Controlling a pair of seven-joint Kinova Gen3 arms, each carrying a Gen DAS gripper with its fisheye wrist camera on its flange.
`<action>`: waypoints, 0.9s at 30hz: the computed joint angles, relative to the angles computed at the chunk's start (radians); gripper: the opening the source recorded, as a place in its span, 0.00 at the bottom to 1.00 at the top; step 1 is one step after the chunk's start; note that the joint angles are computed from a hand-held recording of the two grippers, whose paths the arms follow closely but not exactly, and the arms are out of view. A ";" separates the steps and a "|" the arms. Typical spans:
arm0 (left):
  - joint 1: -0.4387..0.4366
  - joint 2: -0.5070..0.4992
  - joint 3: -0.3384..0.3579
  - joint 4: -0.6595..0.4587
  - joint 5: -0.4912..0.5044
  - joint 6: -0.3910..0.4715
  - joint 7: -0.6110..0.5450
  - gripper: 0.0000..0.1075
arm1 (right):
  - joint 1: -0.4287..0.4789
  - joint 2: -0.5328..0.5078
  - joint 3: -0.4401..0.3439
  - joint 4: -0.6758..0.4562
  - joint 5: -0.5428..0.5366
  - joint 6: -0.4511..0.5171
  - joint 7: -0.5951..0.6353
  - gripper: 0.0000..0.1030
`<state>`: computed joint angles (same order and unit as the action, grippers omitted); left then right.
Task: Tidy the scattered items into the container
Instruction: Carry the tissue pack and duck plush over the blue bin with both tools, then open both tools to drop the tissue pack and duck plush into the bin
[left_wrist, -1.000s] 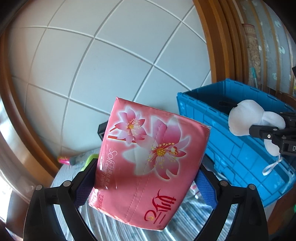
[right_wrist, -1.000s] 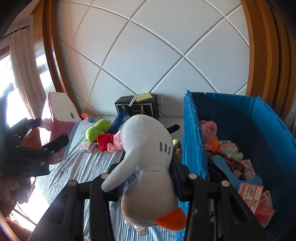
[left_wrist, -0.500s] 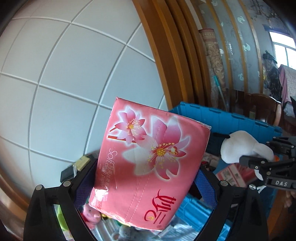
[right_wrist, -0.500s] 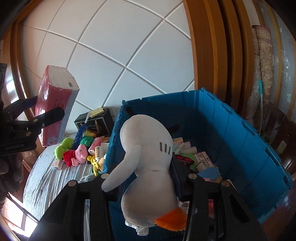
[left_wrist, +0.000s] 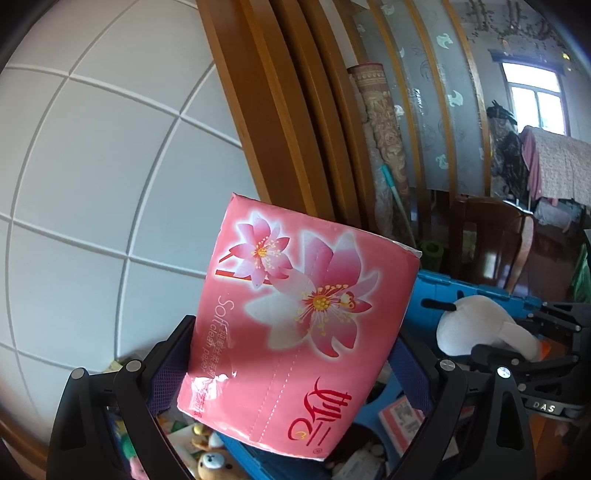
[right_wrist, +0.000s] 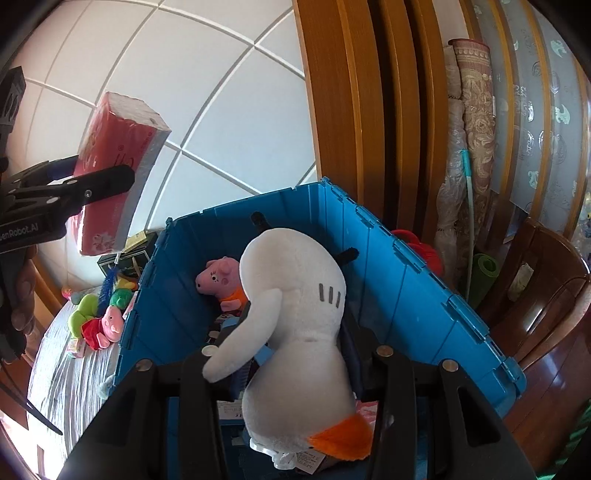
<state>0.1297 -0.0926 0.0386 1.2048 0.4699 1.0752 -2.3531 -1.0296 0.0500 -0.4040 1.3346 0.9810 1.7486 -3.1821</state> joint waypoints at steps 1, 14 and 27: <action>0.004 0.009 0.007 -0.009 -0.006 0.001 0.010 0.90 | 0.004 -0.006 0.003 0.005 -0.004 -0.001 0.001 0.40; 0.051 0.103 0.083 -0.102 -0.114 -0.024 0.114 0.90 | 0.074 -0.024 0.007 0.008 -0.012 -0.028 0.073 0.40; 0.064 0.142 0.103 -0.120 -0.127 -0.041 0.096 0.95 | 0.093 -0.010 0.024 -0.008 0.009 -0.035 0.108 0.88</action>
